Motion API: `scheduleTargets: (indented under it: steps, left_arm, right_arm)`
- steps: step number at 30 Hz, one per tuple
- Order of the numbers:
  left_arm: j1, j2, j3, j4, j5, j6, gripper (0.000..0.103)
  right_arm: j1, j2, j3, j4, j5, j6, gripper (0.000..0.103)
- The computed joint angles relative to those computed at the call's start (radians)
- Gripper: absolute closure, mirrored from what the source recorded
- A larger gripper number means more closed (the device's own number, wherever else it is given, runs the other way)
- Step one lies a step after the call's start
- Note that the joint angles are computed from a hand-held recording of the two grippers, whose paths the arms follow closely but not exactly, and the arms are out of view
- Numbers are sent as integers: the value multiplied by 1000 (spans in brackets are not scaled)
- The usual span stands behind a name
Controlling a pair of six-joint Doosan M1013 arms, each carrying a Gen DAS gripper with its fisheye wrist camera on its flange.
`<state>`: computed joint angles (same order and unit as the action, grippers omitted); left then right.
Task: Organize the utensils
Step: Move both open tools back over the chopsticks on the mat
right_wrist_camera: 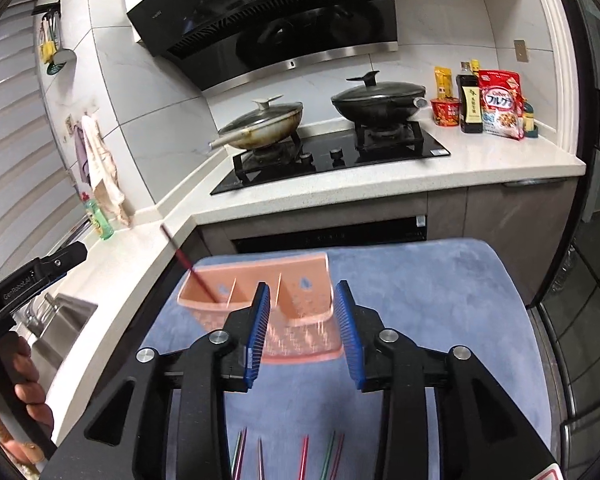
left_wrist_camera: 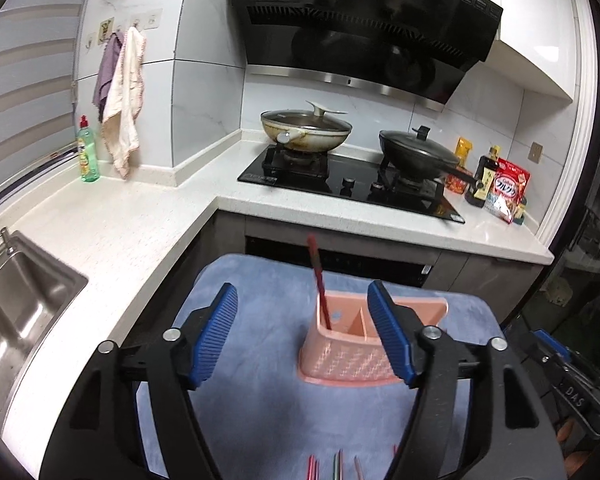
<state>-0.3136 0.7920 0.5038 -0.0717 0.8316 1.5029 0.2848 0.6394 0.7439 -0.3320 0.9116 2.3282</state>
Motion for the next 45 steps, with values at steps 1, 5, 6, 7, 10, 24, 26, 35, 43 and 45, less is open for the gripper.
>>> scheduleTargets:
  steps: [1,5,6,7,10,24,26,35,43,45]
  left_arm:
    - [0,-27,55,4,-19,7,38]
    - [-4,-106,219,29,-74,22,38]
    - [-5,-121,253,36,-80,21,38]
    - [-6,-138,291,44,-83,20,38]
    - [-5,-170,368,40,-83,19,38]
    - [-12,-276,681,76,-75,-20,38]
    - [-13,-287,708,59,-77,-14,38]
    - [-16,-316,784,62,-70,-21,38]
    - [-16,-330,821,59,-72,-16,38]
    - [-16,-331,823,52,-68,-13,38]
  right_arm:
    - [5,-18,34,-5,-12,10,67]
    - [29,-78,147,-37,-26,46,65]
    - [35,-92,175,-34,-31,51,64]
    - [40,-102,195,-34,-30,57,64]
    - [58,-135,266,-45,-30,88,64]
    - [140,-209,487,-68,36,128,63]
    - [146,-212,502,-50,33,126,63]
    - [171,-228,561,-3,32,123,63]
    - [183,-231,582,43,37,105,63]
    - [185,-227,581,41,43,102,63]
